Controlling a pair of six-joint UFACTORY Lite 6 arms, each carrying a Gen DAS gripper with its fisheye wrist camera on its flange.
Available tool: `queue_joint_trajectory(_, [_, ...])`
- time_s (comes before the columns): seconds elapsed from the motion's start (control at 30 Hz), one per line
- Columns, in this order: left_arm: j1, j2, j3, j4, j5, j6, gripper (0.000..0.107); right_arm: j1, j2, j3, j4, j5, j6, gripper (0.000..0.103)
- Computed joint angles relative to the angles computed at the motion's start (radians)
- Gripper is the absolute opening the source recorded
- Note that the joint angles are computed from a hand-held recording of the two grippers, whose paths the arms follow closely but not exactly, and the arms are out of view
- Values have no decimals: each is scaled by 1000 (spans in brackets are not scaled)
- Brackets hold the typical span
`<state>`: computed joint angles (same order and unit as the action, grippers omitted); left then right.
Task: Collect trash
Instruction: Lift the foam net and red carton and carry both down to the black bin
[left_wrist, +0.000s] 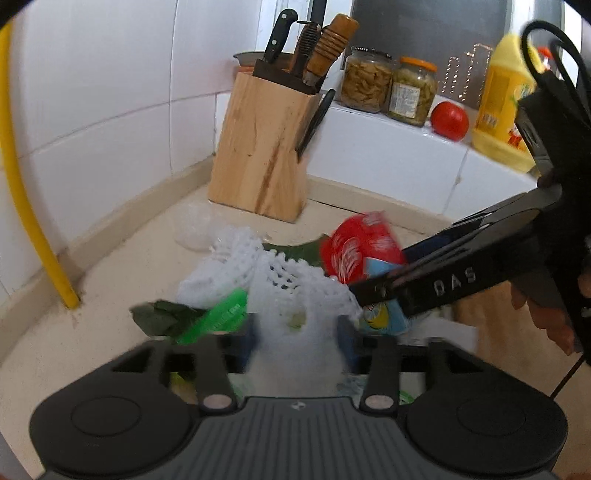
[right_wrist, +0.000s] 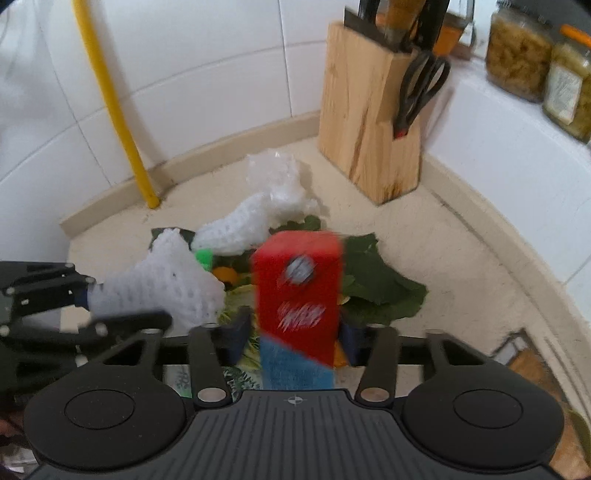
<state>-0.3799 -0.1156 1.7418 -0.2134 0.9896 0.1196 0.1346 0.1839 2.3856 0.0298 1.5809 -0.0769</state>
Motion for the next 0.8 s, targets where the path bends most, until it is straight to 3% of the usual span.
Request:
queue_joint_trajectory(0.03, [-19, -1, -13, 37, -26, -16, 63, -1, -31, -72, 1, -43, -2, 79])
queue_joint_trajectory(0.07, [-33, 2, -19, 64, -43, -32, 66, -4, -52, -134, -1, -83, -20, 83])
queue_joint_trajectory(0.17, [-57, 41, 1, 88, -47, -41, 73, -34, -87, -239, 18, -146, -34, 83])
queue_joint_trajectory(0.33, [-89, 41, -7, 148, -34, -101, 74, -148, -95, -312, 119, -188, -34, 82])
queue_joint_trajectory(0.37, [-94, 39, -6, 155, -31, -108, 69, -177, -101, -321, 152, -194, -34, 82])
queue_joint_trajectory(0.4, [-98, 37, -2, 167, -27, -120, 49, -200, -104, -324, 181, -192, -38, 81])
queue_joint_trajectory(0.47, [-110, 73, 62, 194, 27, -147, 17, -200, -128, -353, 165, -203, -24, 49])
queue_joint_trajectory(0.67, [-88, 58, 124, 177, 61, -166, 15, -155, -159, -296, 109, -161, 30, 48])
queue_joint_trajectory(0.8, [-91, 51, 199, 154, 78, -143, 15, -98, -99, -68, 48, -70, 82, 48])
